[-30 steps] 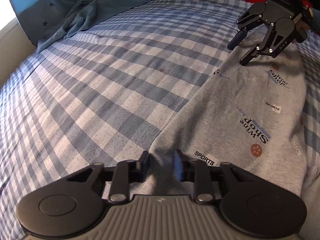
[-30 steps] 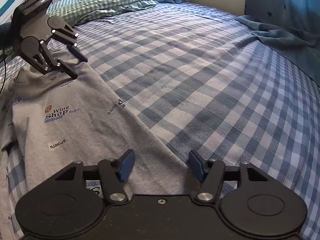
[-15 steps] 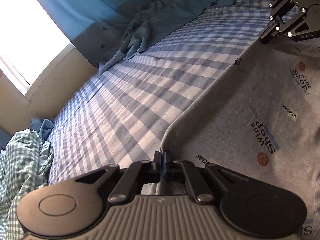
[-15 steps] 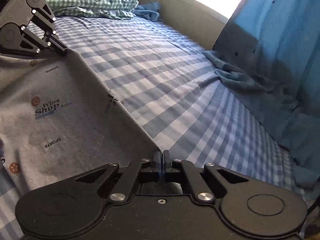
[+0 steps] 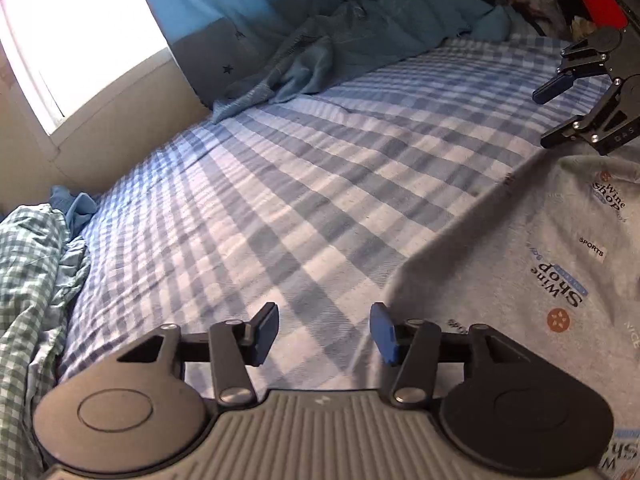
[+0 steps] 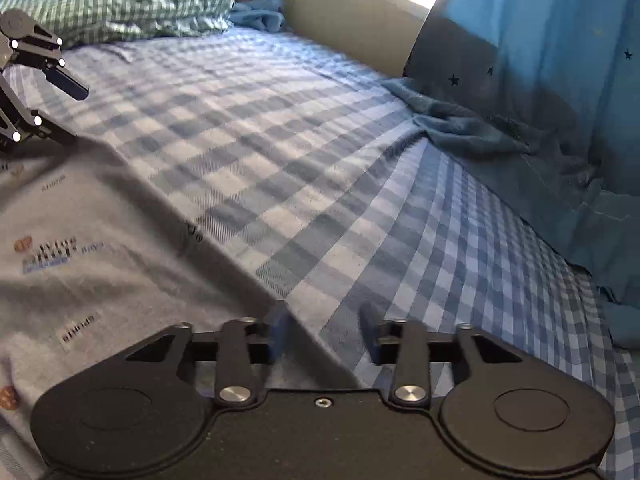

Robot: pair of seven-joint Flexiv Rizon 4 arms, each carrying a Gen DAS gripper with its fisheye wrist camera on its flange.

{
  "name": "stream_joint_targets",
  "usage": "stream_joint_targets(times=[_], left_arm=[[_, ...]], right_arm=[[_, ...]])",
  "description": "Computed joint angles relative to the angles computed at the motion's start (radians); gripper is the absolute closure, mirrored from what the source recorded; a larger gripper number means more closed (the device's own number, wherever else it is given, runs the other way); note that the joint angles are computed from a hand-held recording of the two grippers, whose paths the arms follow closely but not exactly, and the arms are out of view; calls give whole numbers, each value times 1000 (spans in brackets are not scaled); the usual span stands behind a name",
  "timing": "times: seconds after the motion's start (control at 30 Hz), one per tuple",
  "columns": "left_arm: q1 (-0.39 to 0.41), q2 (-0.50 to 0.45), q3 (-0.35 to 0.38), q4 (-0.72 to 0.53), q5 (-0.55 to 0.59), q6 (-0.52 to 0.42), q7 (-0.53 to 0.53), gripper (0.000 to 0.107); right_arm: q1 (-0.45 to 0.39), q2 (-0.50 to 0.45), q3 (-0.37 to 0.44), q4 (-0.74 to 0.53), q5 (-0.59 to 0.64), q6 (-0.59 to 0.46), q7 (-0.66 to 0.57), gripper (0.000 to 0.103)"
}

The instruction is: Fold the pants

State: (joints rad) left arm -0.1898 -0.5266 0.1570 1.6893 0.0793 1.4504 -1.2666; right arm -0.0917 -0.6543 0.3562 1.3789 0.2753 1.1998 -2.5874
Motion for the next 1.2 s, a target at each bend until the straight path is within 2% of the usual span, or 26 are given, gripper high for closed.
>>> stream_joint_targets(times=[0.07, 0.13, 0.2, 0.3, 0.37, 0.4, 0.47, 0.57, 0.63, 0.7, 0.77, 0.83, 0.9, 0.97, 1.0, 1.2], left_arm=[[50, 38, -20, 41, -6, 8, 42, 49], [114, 83, -52, 94, -44, -3, 78, 37], [207, 128, -123, 166, -119, 0, 137, 36], [346, 192, -251, 271, -286, -49, 280, 36], [378, 219, -278, 313, -366, -93, 366, 37], [373, 225, -269, 323, -375, -107, 394, 37], [323, 217, -211, 310, -342, -138, 382, 43], [271, 204, -155, 281, -299, -205, 348, 60], [256, 207, -147, 270, -300, -239, 333, 85], [189, 195, -75, 238, -188, -239, 214, 96], [123, 184, -8, 208, -51, -226, 101, 99], [46, 170, 70, 172, 110, -214, -40, 100], [-28, 161, 148, 138, 261, -209, -209, 101], [-121, 145, 246, 75, 415, -261, -422, 101], [-142, 145, 269, 58, 463, -278, -488, 101], [-138, 219, 275, 77, 626, -220, -655, 101]], right_arm=[[-38, 2, 50, -42, 49, -82, -5, 35], [-52, 2, 73, -72, 90, -161, -37, 21], [-46, 6, 80, -82, 116, -217, -88, 16], [6, 13, 46, -66, 122, -234, -131, 16], [45, 8, 18, -64, 111, -244, -134, 17], [65, 8, 5, -60, 103, -246, -130, 18], [96, 4, -14, -54, 85, -243, -125, 20], [117, -6, -23, -54, 74, -231, -123, 20], [128, -16, -33, -63, 64, -229, -101, 20], [131, -34, -38, -93, 61, -248, -65, 23], [127, -47, -37, -125, 65, -297, -20, 42], [119, -48, -31, -144, 80, -350, 8, 82], [141, -18, -45, -81, 68, -265, -10, 100], [161, 12, -57, -23, 45, -193, -12, 103], [164, 26, -56, 3, 39, -154, -15, 103], [131, 138, 3, 161, 62, 67, -31, 103]])
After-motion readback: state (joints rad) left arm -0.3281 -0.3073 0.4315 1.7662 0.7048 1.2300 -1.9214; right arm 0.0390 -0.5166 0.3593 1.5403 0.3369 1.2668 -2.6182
